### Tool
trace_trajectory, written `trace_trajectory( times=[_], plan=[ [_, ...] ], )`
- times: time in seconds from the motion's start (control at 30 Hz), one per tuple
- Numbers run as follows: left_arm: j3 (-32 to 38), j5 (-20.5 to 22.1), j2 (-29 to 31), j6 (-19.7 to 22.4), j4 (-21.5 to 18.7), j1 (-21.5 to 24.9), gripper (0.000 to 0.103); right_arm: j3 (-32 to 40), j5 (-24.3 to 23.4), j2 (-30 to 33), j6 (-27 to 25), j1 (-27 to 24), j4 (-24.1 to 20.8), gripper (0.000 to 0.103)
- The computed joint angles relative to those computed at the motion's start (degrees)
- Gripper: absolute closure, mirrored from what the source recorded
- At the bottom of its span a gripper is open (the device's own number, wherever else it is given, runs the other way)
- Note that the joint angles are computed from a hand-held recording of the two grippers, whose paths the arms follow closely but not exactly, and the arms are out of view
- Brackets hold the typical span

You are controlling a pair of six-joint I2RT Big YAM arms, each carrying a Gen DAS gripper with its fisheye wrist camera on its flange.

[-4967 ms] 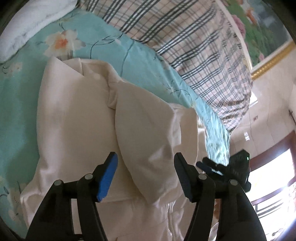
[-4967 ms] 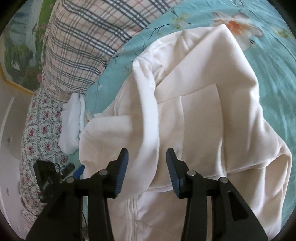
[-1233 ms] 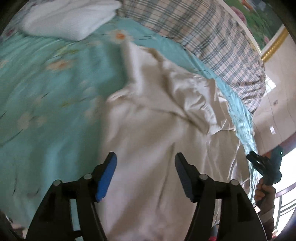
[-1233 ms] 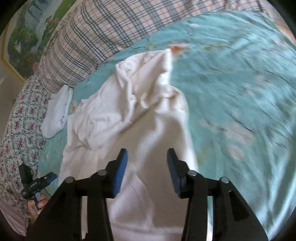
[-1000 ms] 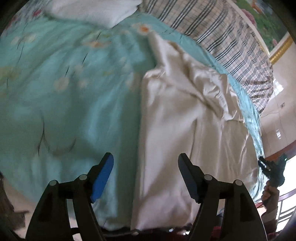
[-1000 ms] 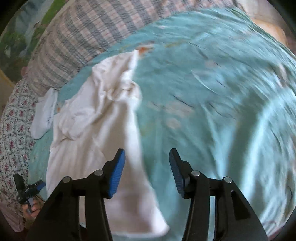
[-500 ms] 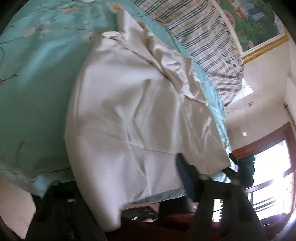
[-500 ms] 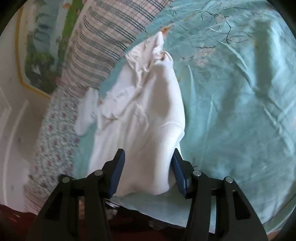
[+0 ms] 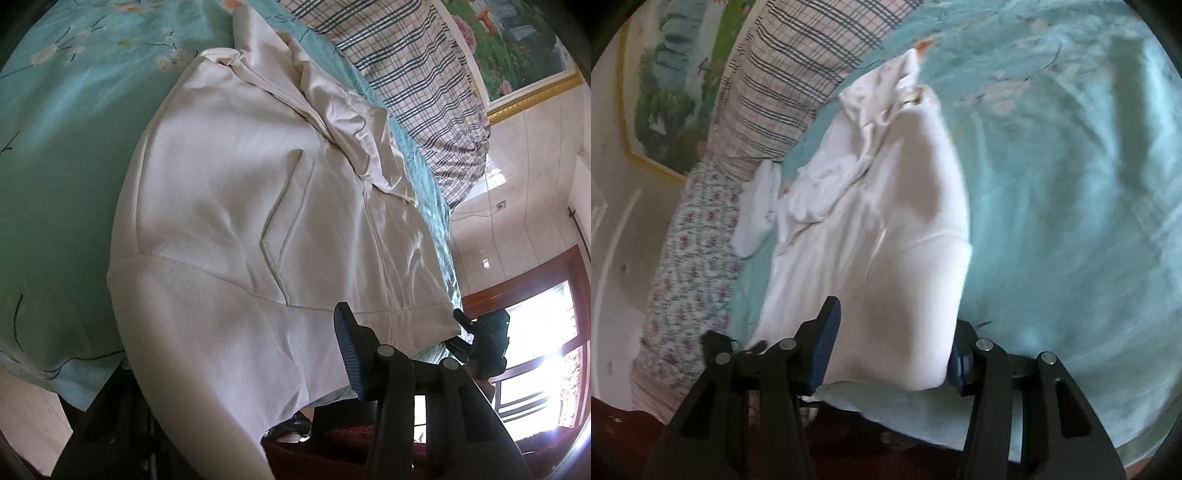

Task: Fold large clothes

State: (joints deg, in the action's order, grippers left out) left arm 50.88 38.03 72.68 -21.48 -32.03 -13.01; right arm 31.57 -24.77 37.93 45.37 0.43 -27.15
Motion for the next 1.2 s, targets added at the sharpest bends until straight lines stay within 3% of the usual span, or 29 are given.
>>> trace_trajectory(
  times=[0.03, 0.07, 0.1, 0.13, 0.17, 0.33, 0.5, 0.6, 0.73, 0.97, 1.2],
  plan=[
    [0.18, -0.34, 0.06, 0.29, -0.33, -0.08, 0.061, -0.85, -0.75, -0.40, 1.78, -0.08, 2.41, 0.052],
    [0.38, -0.77, 0.14, 0.62, -0.61, -0.22, 0.065, -1.83, -0.86, -0.54, 3.91, -0.13, 5.33, 0.059],
    [0.68, -1.31, 0.34, 1.07, -0.94, -0.34, 0.076, -2.23, -0.31, -0.46, 4.54, -0.10, 5.76, 0.078],
    [1.12, -2.01, 0.67, 1.41, -1.42, -0.40, 0.092, -1.97, 0.57, 0.55, 4.91, 0.16, 5.34, 0.088],
    [1.49, -2.16, 0.96, 1.40, -1.70, -0.25, 0.093, -1.75, 1.16, 1.09, 4.89, -0.46, 4.45, 0.093],
    [2.90, -1.80, -0.50, 0.69, -0.20, -0.19, 0.095, 0.90, 2.37, 0.94, 2.50, 0.06, 3.86, 0.094],
    [8.09, -2.30, -0.36, 0.33, 2.93, -0.37, 0.095, 6.37, 0.85, 4.68, 0.64, -1.22, 8.62, 0.094],
    [13.23, -2.74, 2.87, -1.93, 7.11, 0.09, 0.095, 10.30, -0.73, 9.27, -0.23, -3.22, 12.03, 0.094],
    [21.03, -4.12, 9.14, -5.30, 9.84, 0.28, 0.095, 17.00, -0.90, 16.99, -2.24, -5.41, 13.43, 0.094],
    [42.17, -9.53, 26.64, -4.39, 1.86, -0.69, 0.095, 32.35, -0.07, 35.57, -5.77, -7.90, 11.09, 0.094],
    [61.82, -10.22, 43.70, -5.40, -7.43, -0.27, 0.094, 48.24, 4.23, 51.63, -10.67, -7.85, 0.00, 0.093]
  ],
)
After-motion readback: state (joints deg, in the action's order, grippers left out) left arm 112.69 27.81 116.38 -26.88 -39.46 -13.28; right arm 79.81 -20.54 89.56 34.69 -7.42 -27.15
